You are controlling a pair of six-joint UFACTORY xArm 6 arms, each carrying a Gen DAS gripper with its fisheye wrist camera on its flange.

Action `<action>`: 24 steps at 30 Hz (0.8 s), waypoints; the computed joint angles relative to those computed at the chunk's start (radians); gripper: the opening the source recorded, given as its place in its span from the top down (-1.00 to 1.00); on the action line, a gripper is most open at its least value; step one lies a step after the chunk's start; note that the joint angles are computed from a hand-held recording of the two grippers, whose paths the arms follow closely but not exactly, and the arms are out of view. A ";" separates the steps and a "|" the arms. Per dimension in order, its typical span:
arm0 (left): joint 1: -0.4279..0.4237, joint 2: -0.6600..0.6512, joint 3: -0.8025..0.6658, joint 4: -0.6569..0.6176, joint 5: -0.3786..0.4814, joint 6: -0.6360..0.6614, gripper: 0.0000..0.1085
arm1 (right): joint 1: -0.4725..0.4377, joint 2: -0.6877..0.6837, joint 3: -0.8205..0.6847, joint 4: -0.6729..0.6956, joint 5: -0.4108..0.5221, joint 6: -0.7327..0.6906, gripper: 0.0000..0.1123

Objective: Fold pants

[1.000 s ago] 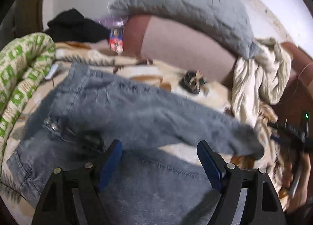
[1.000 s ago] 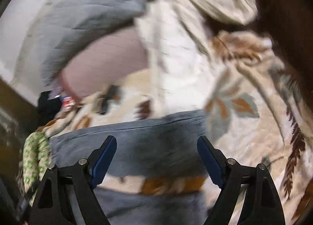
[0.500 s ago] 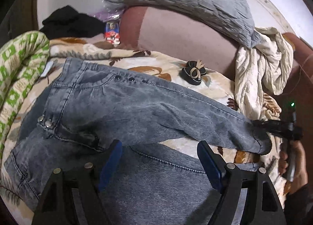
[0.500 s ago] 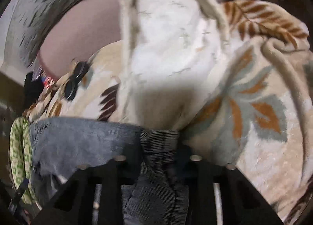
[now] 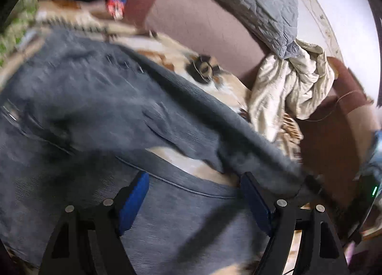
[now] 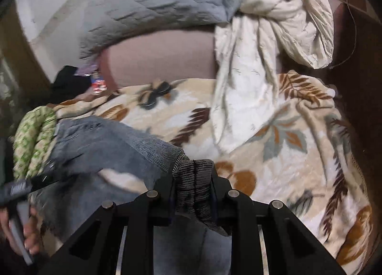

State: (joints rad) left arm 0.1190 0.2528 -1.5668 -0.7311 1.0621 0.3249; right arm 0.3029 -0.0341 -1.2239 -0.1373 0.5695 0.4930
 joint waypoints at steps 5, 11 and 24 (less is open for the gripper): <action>-0.040 0.105 -0.121 -0.032 0.046 -0.107 -0.51 | 0.021 -0.061 0.113 0.081 -0.067 -0.061 0.58; -0.086 0.222 -0.259 0.038 0.041 -0.243 -0.51 | 0.047 -0.113 0.178 0.245 -0.121 -0.285 0.58; -0.061 0.290 -0.327 0.021 0.057 -0.318 0.94 | 0.107 -0.137 0.225 0.270 -0.079 -0.455 0.58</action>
